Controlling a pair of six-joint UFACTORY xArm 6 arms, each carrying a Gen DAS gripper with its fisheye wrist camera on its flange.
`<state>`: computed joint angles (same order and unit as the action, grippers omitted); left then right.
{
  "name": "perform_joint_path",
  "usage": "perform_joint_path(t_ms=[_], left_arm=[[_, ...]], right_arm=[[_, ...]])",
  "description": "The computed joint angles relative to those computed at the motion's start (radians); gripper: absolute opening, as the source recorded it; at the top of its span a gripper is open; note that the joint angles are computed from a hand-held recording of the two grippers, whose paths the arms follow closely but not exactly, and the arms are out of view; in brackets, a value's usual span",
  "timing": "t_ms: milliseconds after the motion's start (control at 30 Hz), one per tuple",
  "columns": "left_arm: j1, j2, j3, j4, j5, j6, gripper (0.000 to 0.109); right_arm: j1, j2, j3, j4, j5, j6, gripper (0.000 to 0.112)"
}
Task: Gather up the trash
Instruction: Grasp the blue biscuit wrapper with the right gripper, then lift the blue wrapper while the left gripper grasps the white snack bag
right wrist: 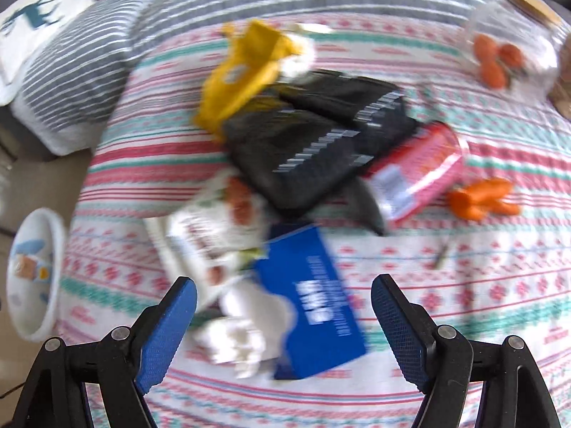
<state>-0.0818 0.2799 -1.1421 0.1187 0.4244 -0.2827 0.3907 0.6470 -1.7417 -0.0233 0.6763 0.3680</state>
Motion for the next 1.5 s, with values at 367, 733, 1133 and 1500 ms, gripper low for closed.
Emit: perform_joint_path(t_ms=[367, 733, 1133, 1500], left_arm=[[-0.045, 0.042, -0.057, -0.003, 0.029, 0.009, 0.102], [-0.079, 0.074, -0.102, -0.035, 0.053, 0.037, 0.102], [-0.197, 0.225, -0.335, -0.239, 0.113, 0.196, 0.102], [-0.284, 0.478, -0.691, -0.264, 0.189, 0.254, 0.102]], right_arm=[[-0.018, 0.074, -0.08, -0.006, 0.111, -0.024, 0.079], [-0.017, 0.104, -0.112, 0.036, 0.143, -0.096, 0.047], [-0.097, -0.084, 0.158, 0.03, 0.017, -0.093, 0.047], [-0.174, -0.236, 0.368, 0.059, -0.074, -0.117, 0.047]])
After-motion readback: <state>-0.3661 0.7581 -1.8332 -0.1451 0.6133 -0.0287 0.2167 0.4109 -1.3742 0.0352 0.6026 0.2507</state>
